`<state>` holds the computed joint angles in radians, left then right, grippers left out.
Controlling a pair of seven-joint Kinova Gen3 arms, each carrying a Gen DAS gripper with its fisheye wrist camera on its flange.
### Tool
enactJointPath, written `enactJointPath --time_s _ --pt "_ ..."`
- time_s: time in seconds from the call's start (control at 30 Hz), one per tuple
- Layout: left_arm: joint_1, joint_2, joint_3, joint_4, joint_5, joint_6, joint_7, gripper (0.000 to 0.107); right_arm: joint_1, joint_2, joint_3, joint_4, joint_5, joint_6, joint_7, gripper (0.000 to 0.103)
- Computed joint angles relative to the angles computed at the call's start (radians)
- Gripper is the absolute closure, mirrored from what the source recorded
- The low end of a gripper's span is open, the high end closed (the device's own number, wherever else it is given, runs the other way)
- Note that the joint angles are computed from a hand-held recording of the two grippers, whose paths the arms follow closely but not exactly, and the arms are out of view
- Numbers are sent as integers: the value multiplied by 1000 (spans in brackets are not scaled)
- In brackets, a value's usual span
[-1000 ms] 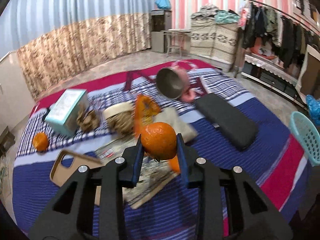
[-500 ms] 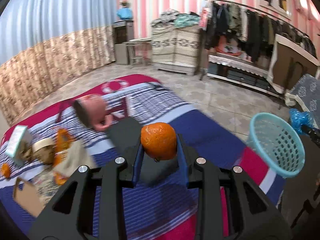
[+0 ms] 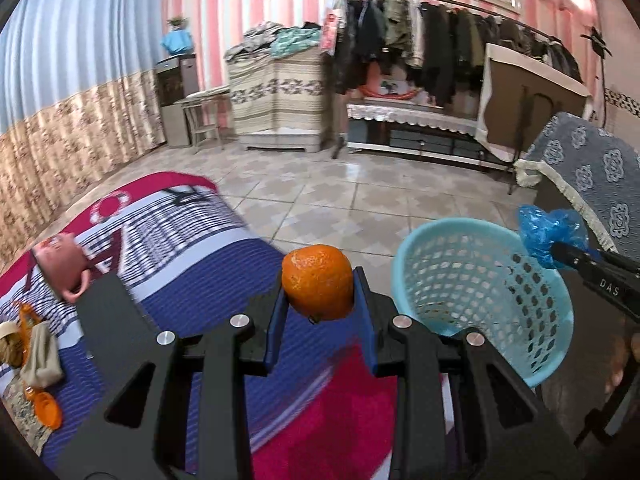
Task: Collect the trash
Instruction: 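Carry the blue bag to the basket with the right tool while the left tool grasps the orange, then open the left tool over the basket dropping the orange while the right tool releases the bag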
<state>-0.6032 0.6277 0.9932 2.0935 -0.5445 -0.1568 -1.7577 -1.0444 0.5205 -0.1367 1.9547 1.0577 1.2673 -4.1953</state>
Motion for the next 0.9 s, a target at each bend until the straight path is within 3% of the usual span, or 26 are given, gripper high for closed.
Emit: enactJointPath --time_s 0.2,0.43,0.67,0.73,0.8,0.9 --pt "105 23 -26 -14 11 -1 -17 77 11 -2 -1 18 11 -32 -26 79" --pt "318 18 -169 -21 11 -77 -4 77 23 31 10 3 -19 -57 -33 79" --pt "446 14 -281 -48 -30 -94 43 75 7 51 28 -3 -30 -41 -76 79" --pt "442 13 -279 -50 -48 -91 60 70 12 52 30 -4 -31 -48 -72 79" --pt "447 1 -298 -41 -49 -119 73 52 12 55 32 -13 -36 -45 -66 79" --pt "449 -17 -324 -35 -65 -149 112 36 10 55 34 -14 -40 -43 -62 79"
